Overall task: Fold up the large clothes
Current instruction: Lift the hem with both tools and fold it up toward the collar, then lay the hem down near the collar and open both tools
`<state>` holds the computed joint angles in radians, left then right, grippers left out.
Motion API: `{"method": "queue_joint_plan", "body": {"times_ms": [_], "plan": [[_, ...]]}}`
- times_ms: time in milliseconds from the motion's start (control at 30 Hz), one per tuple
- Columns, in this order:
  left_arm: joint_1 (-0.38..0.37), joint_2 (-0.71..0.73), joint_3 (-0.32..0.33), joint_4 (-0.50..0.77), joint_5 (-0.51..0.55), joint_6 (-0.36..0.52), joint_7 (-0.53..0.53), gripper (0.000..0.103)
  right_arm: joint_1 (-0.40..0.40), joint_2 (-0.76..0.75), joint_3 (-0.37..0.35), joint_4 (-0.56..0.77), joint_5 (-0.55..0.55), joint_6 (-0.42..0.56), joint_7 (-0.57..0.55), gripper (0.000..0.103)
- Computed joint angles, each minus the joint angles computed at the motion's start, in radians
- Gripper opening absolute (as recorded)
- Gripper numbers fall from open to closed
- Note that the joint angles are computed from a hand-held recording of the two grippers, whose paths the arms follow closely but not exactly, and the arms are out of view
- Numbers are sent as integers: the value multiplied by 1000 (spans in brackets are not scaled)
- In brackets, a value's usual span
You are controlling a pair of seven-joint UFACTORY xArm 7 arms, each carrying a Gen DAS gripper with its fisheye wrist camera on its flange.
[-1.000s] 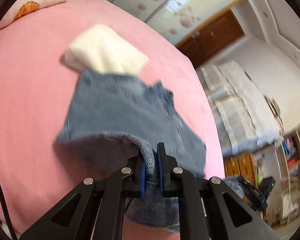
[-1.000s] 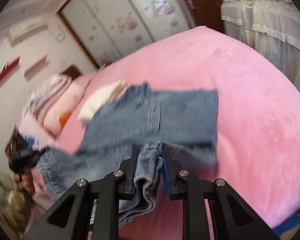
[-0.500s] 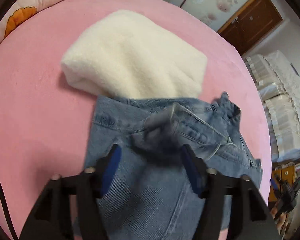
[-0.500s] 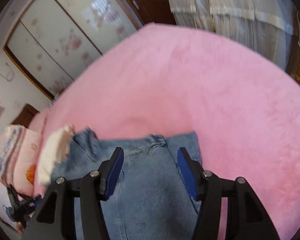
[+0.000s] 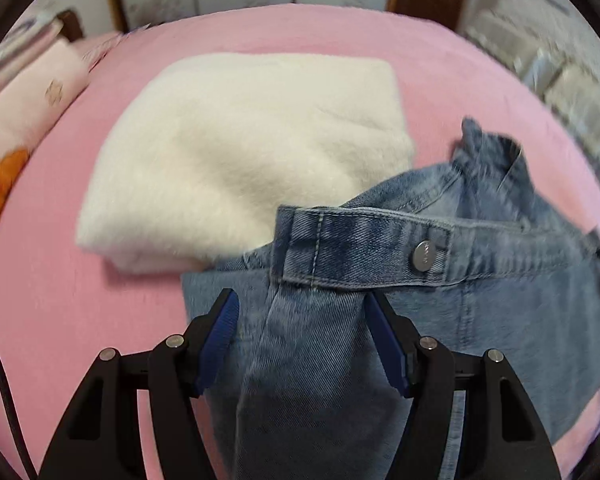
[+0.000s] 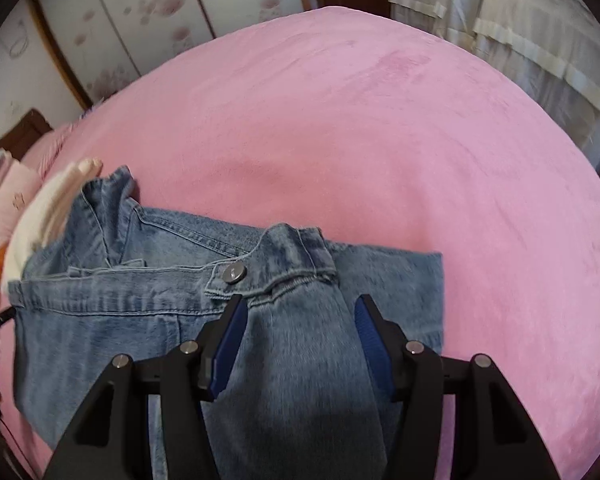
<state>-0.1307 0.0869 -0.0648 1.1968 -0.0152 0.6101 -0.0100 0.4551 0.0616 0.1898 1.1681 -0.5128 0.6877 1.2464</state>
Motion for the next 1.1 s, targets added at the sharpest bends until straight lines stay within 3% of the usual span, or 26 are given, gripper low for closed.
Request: {"method": "queue_joint_plan", "body": {"times_ms": [267, 333, 367, 400, 467, 567, 700, 800, 933, 1100], "plan": [[-18, 88, -1, 83, 62, 21, 18, 66, 23, 87, -20, 82, -12, 25, -98, 60], [-7, 82, -9, 69, 8, 2, 40, 52, 31, 81, -30, 63, -39, 2, -81, 59], [2, 66, -26, 46, 7, -22, 15, 38, 33, 79, -33, 56, -50, -7, -66, 56], [-29, 56, 0, 30, 49, -44, -36, 27, 38, 73, -35, 48, -66, -7, -48, 40], [-60, 2, 14, -34, 172, -100, -167, 17, 40, 58, -33, 32, -84, -20, -27, 28], [-62, -84, 7, -120, 271, -162, -307, 15, 55, 5, -19, -3, -168, -3, 48, 24], [-31, -187, -15, -178, 273, -193, -398, 13, 56, -68, 20, -30, -272, 35, 166, 24], [-11, -202, -31, -154, 276, -197, -434, 12, 36, -121, 52, -30, -350, 52, 250, 23], [11, -162, -46, -80, 359, -169, -514, 12, 18, -85, 80, 68, -452, 103, 268, 23], [-14, 15, -20, 62, 458, -124, -629, 12, 41, 75, 35, 239, -481, 142, 208, 23]]}}
